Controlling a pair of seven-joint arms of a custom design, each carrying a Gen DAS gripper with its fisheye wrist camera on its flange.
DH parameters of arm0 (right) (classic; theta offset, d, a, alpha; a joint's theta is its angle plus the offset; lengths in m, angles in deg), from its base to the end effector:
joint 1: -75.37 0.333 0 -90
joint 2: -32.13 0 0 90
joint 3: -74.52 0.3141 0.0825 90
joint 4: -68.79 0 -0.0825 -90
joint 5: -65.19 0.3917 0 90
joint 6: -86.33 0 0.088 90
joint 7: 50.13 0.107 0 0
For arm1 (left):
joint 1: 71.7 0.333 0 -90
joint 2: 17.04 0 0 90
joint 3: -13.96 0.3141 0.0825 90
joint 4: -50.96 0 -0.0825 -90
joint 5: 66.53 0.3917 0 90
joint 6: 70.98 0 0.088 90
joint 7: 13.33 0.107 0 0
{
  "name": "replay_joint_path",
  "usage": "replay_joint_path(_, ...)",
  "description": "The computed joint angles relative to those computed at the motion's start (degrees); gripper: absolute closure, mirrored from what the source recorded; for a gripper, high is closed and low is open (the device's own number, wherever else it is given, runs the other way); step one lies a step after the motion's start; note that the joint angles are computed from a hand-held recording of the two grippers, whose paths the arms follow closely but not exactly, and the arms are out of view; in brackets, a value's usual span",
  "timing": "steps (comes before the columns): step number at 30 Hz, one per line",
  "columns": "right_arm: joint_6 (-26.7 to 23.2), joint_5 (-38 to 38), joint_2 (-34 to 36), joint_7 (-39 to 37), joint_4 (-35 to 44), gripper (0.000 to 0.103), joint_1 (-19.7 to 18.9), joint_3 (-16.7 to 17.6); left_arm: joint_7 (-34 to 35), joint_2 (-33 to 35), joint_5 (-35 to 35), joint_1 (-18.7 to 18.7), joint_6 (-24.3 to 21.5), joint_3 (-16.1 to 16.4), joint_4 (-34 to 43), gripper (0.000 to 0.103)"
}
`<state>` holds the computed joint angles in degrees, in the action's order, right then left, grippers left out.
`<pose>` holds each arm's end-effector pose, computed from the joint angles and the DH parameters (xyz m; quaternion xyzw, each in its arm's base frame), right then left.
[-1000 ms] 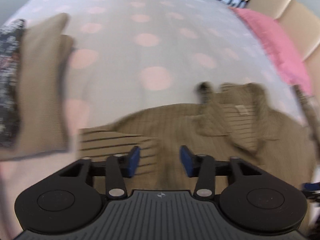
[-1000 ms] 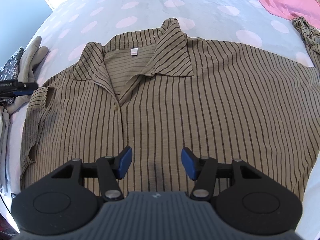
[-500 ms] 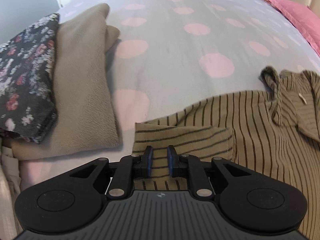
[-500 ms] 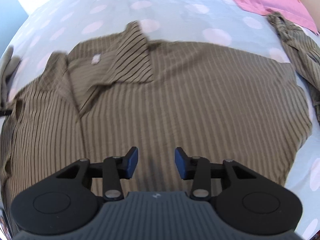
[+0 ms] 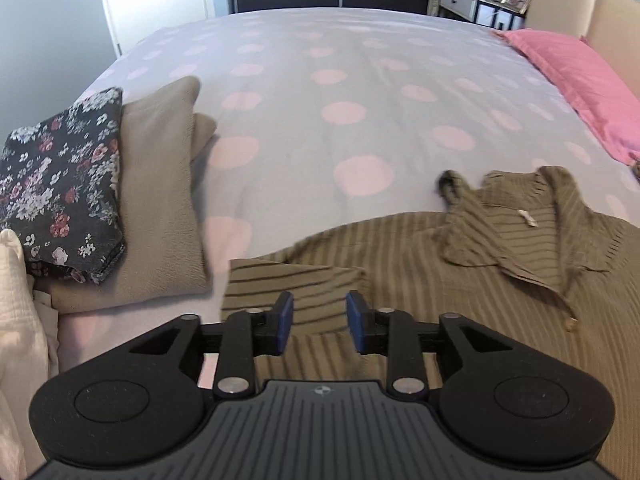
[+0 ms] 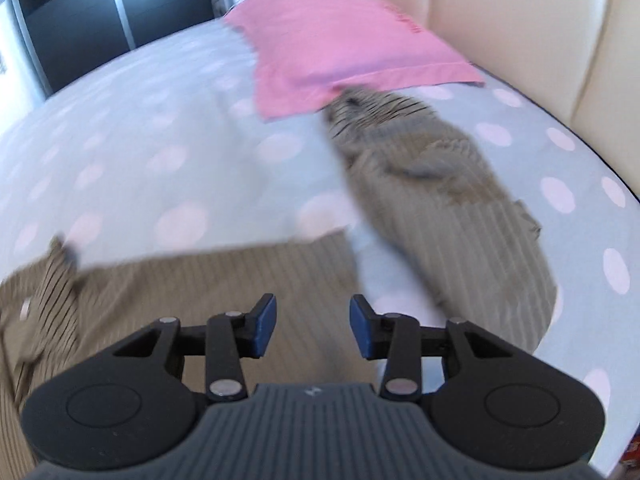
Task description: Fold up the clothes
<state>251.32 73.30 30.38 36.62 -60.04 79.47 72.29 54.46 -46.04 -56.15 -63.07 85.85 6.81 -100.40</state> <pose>0.5699 0.0104 0.4483 -0.6565 0.6800 -0.2038 0.2550 0.4284 0.0026 0.4667 -0.7568 0.5786 -0.1883 0.2388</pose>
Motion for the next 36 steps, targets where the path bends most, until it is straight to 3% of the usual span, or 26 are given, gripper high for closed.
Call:
replay_joint_path(3,-0.2,8.1,4.3,-6.8,3.9,0.058,-0.9,-0.4,-2.4,-2.0,1.8,0.5,-2.1,-2.6,-0.1,0.064)
replay_joint_path(6,-2.5,19.2,9.3,-16.6,8.8,0.055,-3.2,1.8,-5.3,-3.1,1.7,-0.2,-4.7,-3.3,-0.1,0.064)
replay_joint_path(9,-3.9,27.0,13.9,-23.1,13.3,0.045,-5.6,4.2,-8.5,-3.8,1.3,-0.8,-7.6,-3.6,-0.2,0.064)
replay_joint_path(11,-2.5,26.2,16.8,-21.0,15.4,0.045,-5.1,4.2,-10.6,-4.1,1.6,-1.0,-9.5,-3.9,-0.3,0.064)
replay_joint_path(19,1.0,8.6,24.6,-7.3,19.6,0.045,-1.0,0.2,-11.8,-3.9,4.0,-1.9,-11.9,-2.8,-1.0,0.061)
replay_joint_path(21,2.7,4.4,24.7,-6.5,19.0,0.056,-0.4,0.1,-11.8,-3.4,4.3,-1.9,-12.3,-2.7,-0.8,0.061)
replay_joint_path(23,2.7,4.3,24.5,-8.6,19.0,0.098,-2.7,3.1,-11.7,-2.8,4.4,-2.0,-12.6,-2.4,-0.5,0.061)
replay_joint_path(29,3.3,8.0,19.8,-12.6,16.2,0.099,-5.7,7.8,-10.4,-2.8,2.9,-3.3,-11.4,-1.2,-0.2,0.061)
replay_joint_path(36,-5.0,13.8,12.6,-17.0,15.8,0.099,-2.6,8.4,-8.4,-4.1,0.9,-4.3,-10.7,-1.1,-0.5,0.060)
